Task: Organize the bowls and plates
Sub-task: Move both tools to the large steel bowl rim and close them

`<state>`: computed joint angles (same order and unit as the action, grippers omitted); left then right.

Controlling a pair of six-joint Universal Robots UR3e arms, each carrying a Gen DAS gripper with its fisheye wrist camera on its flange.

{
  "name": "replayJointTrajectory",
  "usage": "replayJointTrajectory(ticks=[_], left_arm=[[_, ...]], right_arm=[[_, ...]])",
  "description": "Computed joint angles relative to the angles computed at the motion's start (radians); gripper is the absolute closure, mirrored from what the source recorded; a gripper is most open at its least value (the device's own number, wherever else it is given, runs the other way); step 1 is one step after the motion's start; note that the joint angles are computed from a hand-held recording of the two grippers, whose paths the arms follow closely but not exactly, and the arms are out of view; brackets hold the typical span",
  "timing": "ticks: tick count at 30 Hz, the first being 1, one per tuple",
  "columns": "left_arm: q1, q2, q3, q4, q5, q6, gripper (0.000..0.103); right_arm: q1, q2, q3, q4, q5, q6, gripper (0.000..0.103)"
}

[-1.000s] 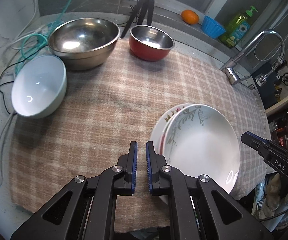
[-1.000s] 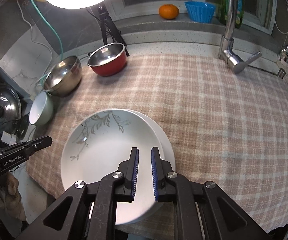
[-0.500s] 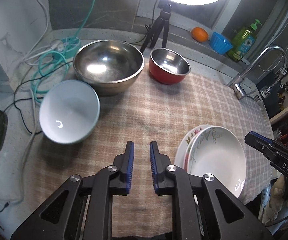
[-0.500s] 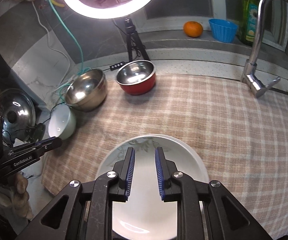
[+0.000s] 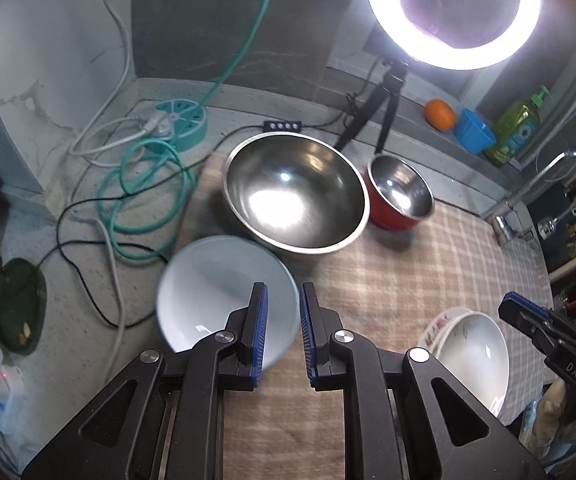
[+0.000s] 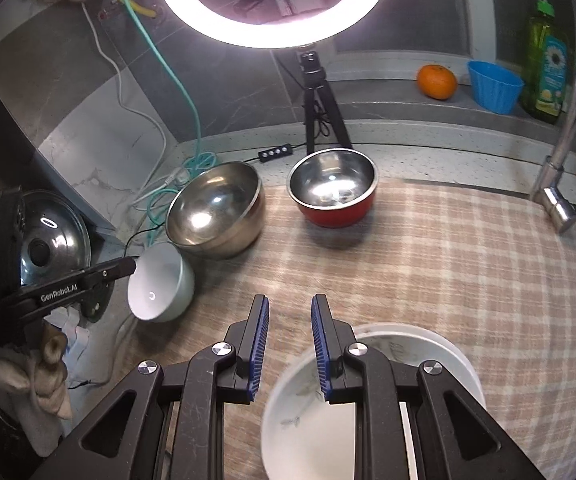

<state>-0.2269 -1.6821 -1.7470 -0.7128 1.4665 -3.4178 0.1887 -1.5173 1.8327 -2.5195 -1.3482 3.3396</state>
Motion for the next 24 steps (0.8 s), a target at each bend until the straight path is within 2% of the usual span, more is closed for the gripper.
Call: replayJointTrajectory(ticks=[4, 11, 15, 24], left_arm=[[0.065, -0.043, 0.062, -0.039, -0.050, 0.063, 0.088], [0.153, -0.174, 0.193, -0.095, -0.125, 0.119, 0.088], [0.176, -0.247, 0.273, -0.115, -0.136, 0.138, 0.079], [0.187, -0.411, 0.475, -0.198, -0.157, 0.149, 0.078]], right_arm=[[0.033, 0.143, -0.166, 0.049, -0.005, 0.051, 0.082], [0.048, 0.363, -0.414, 0.107, 0.071, 0.139, 0.082], [0.051, 0.482, -0.548, 0.135, 0.091, 0.187, 0.082], [0.024, 0.655, -0.772, 0.223, 0.158, 0.242, 0.082]])
